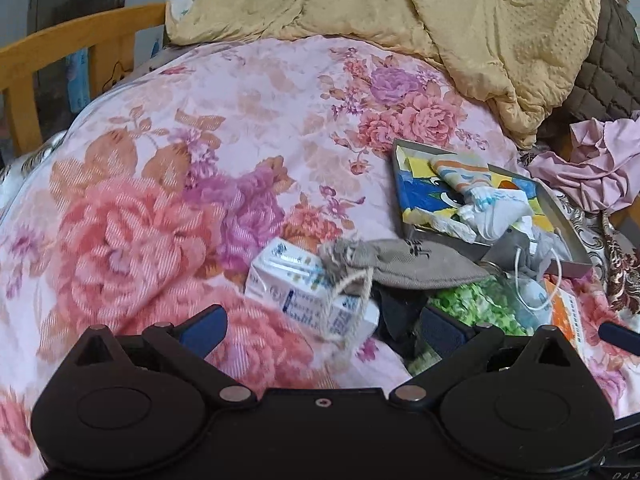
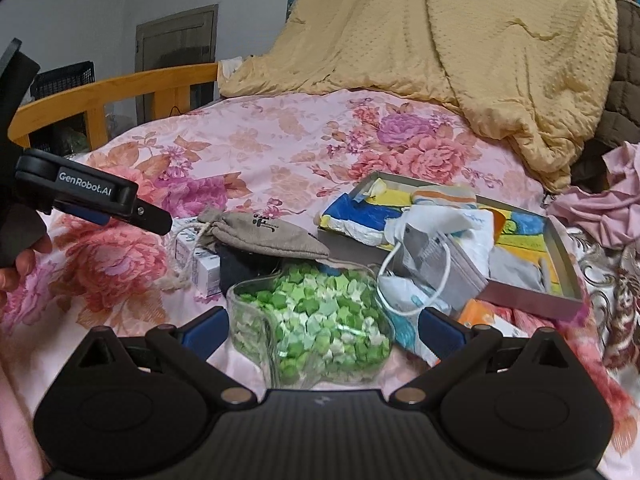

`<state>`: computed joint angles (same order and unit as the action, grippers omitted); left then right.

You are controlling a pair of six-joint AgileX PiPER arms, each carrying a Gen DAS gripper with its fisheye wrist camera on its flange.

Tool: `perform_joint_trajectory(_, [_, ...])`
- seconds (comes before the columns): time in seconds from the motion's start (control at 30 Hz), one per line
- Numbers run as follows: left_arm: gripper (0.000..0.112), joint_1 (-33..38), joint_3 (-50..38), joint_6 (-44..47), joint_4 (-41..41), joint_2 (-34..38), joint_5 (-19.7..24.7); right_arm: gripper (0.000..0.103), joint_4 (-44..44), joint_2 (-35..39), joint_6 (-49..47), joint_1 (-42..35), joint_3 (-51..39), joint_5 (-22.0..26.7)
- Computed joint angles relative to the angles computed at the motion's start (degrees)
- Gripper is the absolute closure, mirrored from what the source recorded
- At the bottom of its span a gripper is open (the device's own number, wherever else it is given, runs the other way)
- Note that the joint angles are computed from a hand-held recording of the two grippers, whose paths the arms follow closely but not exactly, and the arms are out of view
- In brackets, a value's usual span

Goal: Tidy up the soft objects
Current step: 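Reach the right gripper to the grey drawstring pouch and grasp it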

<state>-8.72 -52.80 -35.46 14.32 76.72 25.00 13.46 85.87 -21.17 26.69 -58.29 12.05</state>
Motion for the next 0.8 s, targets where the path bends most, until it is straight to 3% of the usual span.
perform_joint_trajectory(0.13, [0.010, 0.90, -0.90, 4.12, -5.81, 1.30, -0.50, 0.000, -9.43, 4.18, 9.19, 1.10, -4.25, -0.07])
perform_joint_trajectory(0.33, [0.010, 1.82, -1.08, 4.45, -6.14, 1.74, -2.06, 0.000, -12.36, 10.54, 7.43, 1.81, -12.43, 3.40])
perform_joint_trajectory(0.47, [0.010, 4.15, -2.55, 8.49, -10.41, 3.29, -1.98, 0.000, -7.24, 14.19, -0.60, 1.31, -18.54, 7.18])
perform_joint_trajectory(0.63, [0.010, 6.55, -3.99, 6.74, -10.14, 5.10, -2.81, 0.001, 1.31, 21.32, -8.69, 0.53, -32.68, 18.58])
perform_joint_trajectory(0.8, [0.010, 8.42, -3.64, 6.61, -10.60, 7.20, -4.26, 0.001, 3.59, 27.26, -14.43, 1.06, -42.02, 24.26])
